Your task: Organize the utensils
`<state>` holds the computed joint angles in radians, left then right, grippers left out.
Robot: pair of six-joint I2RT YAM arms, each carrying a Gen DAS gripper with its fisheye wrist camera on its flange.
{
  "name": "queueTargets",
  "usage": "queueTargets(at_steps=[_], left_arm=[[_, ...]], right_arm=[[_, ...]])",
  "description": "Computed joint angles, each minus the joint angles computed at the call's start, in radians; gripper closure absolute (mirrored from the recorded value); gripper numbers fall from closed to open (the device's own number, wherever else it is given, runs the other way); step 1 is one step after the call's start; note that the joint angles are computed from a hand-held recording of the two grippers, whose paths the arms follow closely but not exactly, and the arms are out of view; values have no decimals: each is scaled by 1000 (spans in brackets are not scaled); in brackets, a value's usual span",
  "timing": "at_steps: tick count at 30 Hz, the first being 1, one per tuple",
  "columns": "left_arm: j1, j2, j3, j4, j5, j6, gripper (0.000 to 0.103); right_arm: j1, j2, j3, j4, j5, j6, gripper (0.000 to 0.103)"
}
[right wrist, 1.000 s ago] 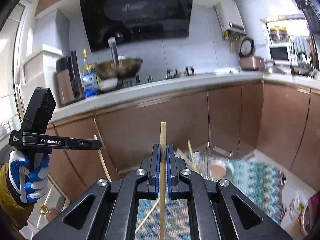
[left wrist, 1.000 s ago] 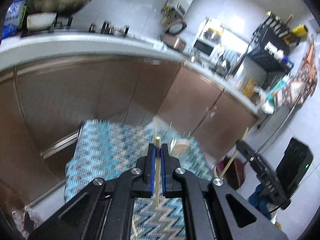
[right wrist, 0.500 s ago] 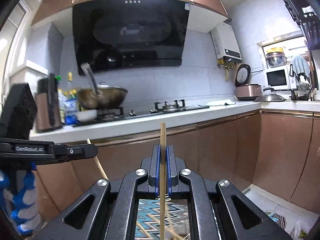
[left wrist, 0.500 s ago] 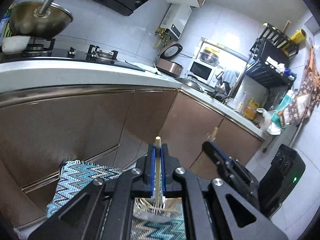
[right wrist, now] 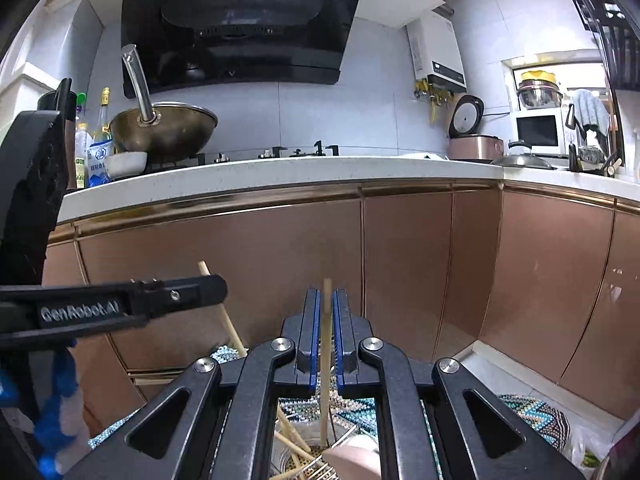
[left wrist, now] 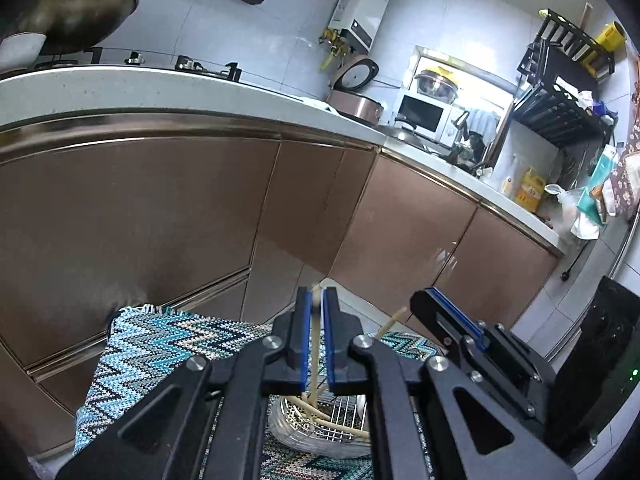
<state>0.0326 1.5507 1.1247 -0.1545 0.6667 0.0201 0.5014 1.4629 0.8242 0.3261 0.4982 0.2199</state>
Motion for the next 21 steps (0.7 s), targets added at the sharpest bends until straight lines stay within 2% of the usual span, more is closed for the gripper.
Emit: queueTargets(at_steps=[3, 4, 6, 8, 15, 21], left_arm=[[30, -38, -3, -23, 28, 6, 95], [43, -53, -4, -32, 41, 8, 93], [76, -97, -16, -49, 68, 10, 80], [121, -142, -23, -75, 106, 12, 75], [285, -257, 31, -280, 223, 109, 75], [481, -343, 89, -507, 360, 266, 74]], right_arm=[[30, -36, -7, -25, 31, 10, 89], [41, -52, -11, -33, 43, 14, 83], [72, -90, -11, -61, 78, 19, 80], [104, -128, -10, -91, 115, 23, 79], [284, -289, 36, -278, 325, 42, 75], [490, -360, 106, -416, 545, 68, 64]])
